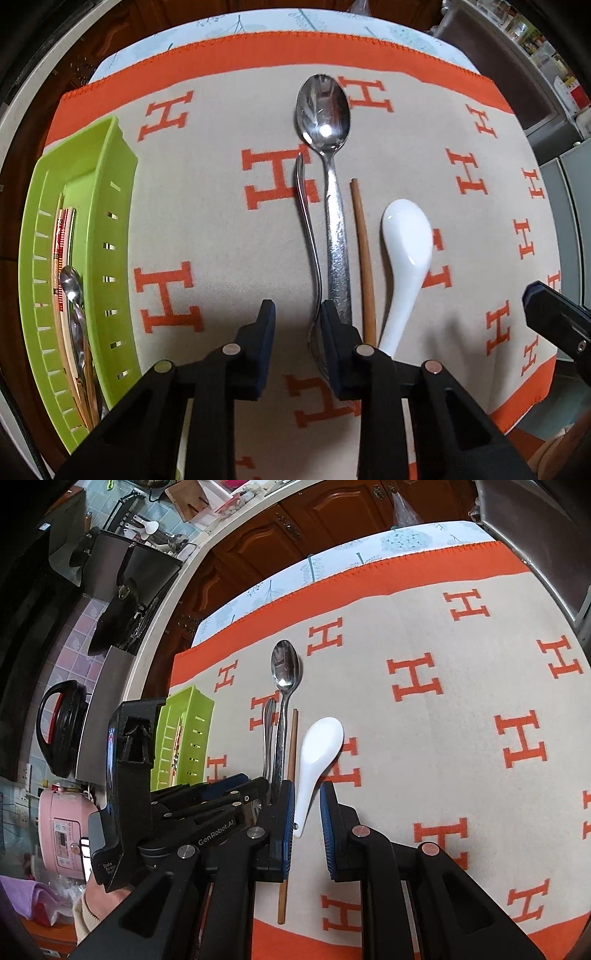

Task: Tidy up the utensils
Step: 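Move the left tool to the steel fork and grasp its handle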

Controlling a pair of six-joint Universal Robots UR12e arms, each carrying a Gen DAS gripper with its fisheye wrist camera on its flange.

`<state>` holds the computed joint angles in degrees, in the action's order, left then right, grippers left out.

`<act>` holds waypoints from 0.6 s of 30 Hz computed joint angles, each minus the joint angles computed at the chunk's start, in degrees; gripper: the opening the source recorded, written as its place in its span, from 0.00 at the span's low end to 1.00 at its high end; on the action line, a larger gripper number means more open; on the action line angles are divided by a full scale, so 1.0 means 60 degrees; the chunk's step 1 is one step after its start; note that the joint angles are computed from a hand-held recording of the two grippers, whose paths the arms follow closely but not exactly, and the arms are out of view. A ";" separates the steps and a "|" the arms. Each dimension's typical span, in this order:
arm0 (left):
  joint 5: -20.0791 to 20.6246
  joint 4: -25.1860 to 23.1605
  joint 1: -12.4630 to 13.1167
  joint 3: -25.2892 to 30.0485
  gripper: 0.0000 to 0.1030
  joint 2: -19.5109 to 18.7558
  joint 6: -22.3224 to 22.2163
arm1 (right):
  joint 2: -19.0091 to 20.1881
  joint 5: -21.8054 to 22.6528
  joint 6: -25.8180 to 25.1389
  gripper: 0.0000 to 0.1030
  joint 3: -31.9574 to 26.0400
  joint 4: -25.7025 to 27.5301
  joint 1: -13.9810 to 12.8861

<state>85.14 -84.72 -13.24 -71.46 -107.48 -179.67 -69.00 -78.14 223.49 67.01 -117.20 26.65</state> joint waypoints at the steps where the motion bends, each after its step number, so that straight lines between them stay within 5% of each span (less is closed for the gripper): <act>1: 0.0031 -0.0027 0.0007 -0.0001 0.22 -0.0025 -0.0001 | 0.0004 0.0024 0.0013 0.14 0.0018 -0.0016 -0.0007; 4: 0.0284 0.0053 -0.0119 0.0030 0.20 -0.0070 0.0060 | 0.0000 0.0073 0.0097 0.14 0.0089 -0.0082 -0.0012; 7: 0.0215 0.0190 -0.0212 0.0022 0.04 -0.0120 0.0060 | -0.0010 0.0066 0.0142 0.14 0.0144 -0.0098 -0.0008; 18: -0.1056 0.0605 0.0310 -0.0541 0.03 0.0409 -0.0433 | 0.0003 0.0091 0.0130 0.14 0.0120 -0.0053 0.0048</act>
<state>78.80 -81.10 -11.38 -74.70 -105.03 -182.26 -68.98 -77.59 224.27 67.73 -117.52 26.94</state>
